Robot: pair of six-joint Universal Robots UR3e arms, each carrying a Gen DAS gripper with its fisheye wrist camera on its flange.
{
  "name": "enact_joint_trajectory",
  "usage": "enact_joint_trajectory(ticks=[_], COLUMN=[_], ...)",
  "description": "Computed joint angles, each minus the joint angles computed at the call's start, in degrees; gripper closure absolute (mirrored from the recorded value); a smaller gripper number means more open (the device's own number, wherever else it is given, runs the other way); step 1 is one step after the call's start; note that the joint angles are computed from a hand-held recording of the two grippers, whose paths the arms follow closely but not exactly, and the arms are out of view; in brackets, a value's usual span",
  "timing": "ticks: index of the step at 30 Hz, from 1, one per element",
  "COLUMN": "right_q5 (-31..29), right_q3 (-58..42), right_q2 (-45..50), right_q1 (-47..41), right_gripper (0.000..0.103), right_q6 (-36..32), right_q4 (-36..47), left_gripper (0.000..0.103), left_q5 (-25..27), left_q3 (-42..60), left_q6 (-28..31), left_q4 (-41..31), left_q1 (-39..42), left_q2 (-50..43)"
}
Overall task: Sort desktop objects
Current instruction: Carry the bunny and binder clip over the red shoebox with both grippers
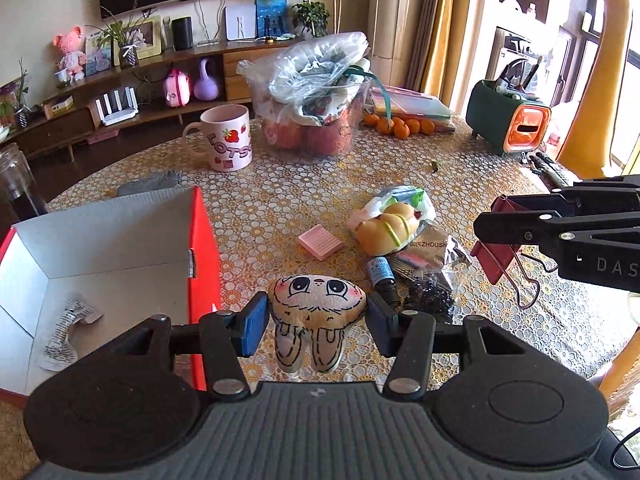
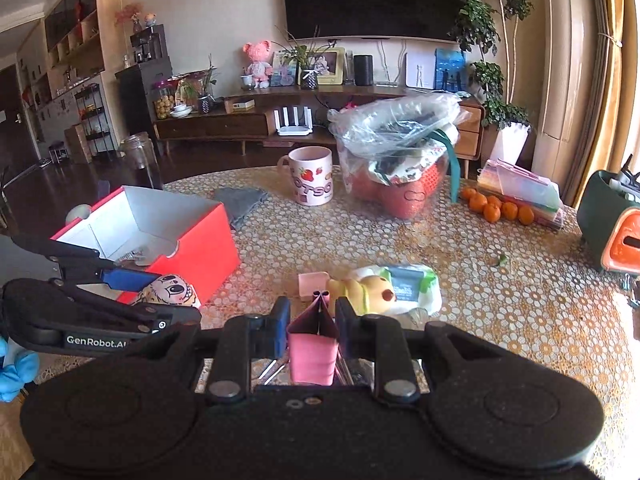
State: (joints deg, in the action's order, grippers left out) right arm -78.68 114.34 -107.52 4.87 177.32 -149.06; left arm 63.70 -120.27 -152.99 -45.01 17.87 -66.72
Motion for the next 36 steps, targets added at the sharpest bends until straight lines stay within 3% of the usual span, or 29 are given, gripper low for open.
enact_joint_trajectory(ticks=[10, 18, 26, 36], right_q5=[-5.8, -7.1, -7.2, -9.2], right_q3=[-19.4, -37.2, -55.7, -80.3], right_q2=[17.6, 31.6, 44.9, 62.4], right_q1=[12.9, 18.5, 22.4, 25.8], right_gripper=[0.08, 0.08, 0.08, 0.08], right_q6=[1.7, 3.4, 4.5, 5.8], right_q4=[-0.6, 3.0, 8.8, 18.8], left_gripper=[0.052, 0.052, 0.052, 0.052], left_q5=[-7.6, -10.7, -8.9, -2.0], left_q3=[1.8, 4.9, 7.8, 11.5], left_q6=[12.4, 19.2, 21.0, 19.7], left_q4=[-12.7, -17.1, -13.3, -2.9], left_q1=[17.5, 27.7, 31.1, 27.2], left_q2=[7.5, 6.1, -1.1, -15.0])
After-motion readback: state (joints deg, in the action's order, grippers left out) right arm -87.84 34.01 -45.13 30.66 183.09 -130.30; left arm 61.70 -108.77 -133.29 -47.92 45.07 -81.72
